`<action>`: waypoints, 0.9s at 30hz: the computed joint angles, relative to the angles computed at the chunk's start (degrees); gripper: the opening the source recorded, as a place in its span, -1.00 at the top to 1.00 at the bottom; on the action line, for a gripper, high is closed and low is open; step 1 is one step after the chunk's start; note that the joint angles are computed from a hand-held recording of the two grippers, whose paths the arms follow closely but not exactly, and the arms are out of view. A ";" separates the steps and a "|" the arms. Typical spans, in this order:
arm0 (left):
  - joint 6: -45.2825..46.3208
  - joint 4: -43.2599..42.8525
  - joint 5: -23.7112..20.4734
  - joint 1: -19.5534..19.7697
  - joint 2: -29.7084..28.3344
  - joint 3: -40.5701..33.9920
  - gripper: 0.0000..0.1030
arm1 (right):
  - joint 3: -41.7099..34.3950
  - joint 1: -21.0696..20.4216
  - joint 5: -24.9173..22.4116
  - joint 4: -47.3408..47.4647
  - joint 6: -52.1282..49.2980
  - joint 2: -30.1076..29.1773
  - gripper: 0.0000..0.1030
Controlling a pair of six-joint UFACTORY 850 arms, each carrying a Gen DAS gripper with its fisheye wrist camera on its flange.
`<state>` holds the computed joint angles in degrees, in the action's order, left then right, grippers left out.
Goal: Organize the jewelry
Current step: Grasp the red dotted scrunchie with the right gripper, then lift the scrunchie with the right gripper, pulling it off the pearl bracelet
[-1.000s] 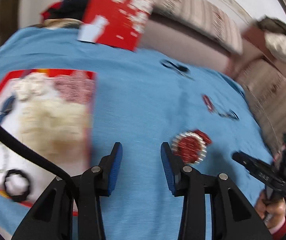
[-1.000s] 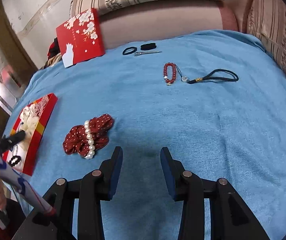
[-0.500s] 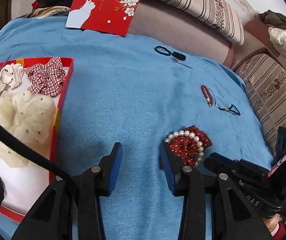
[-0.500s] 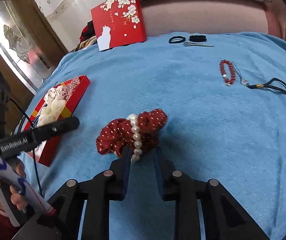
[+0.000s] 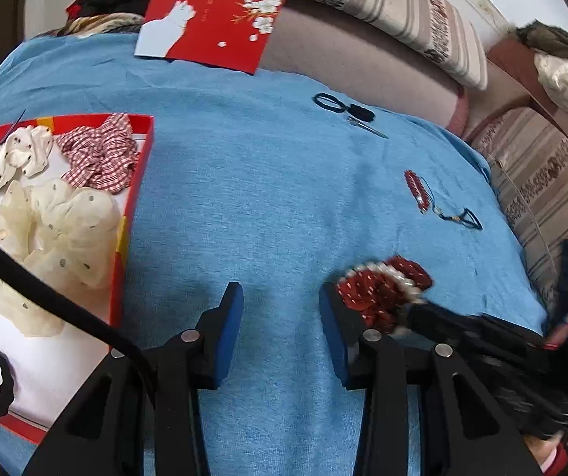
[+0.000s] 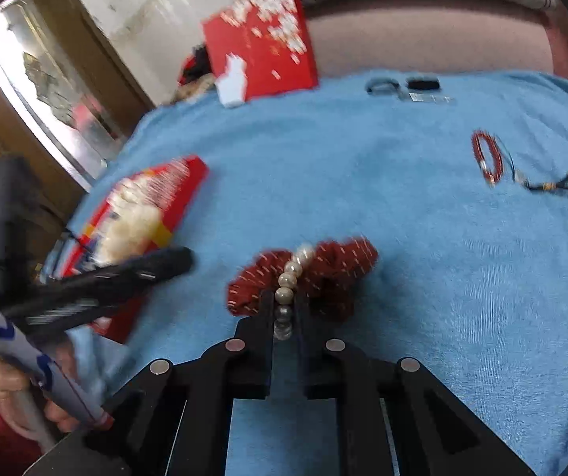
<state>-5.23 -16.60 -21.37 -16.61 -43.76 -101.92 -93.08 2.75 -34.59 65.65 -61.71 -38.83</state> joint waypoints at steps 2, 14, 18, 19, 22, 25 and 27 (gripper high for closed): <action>-0.43 -0.70 -0.01 0.28 0.00 0.02 0.26 | 1.45 -1.06 -2.60 6.26 -4.45 1.71 0.80; -1.65 1.02 -1.31 -0.20 -1.05 -1.13 0.25 | 6.25 -9.34 -9.83 22.37 -7.43 5.90 0.80; 2.63 -2.50 -1.60 -0.58 -1.13 -1.18 0.25 | 5.95 -10.74 -14.31 24.39 -7.96 5.39 0.80; 5.68 -5.01 -1.65 -0.71 -1.09 -1.20 0.25 | 6.10 -10.68 -13.98 24.29 -8.29 5.60 0.80; 11.04 -7.97 -1.09 -1.54 -0.75 -0.98 0.12 | 6.10 -10.43 -14.94 23.59 -7.76 5.42 0.80; 14.90 -10.93 -0.85 -2.25 -0.31 -0.40 0.09 | 5.83 -11.02 -20.16 24.59 -7.54 4.48 0.80; 20.29 -17.34 -2.35 -2.11 -0.36 -0.44 0.09 | 6.19 -10.99 -20.85 23.85 -7.83 4.71 0.80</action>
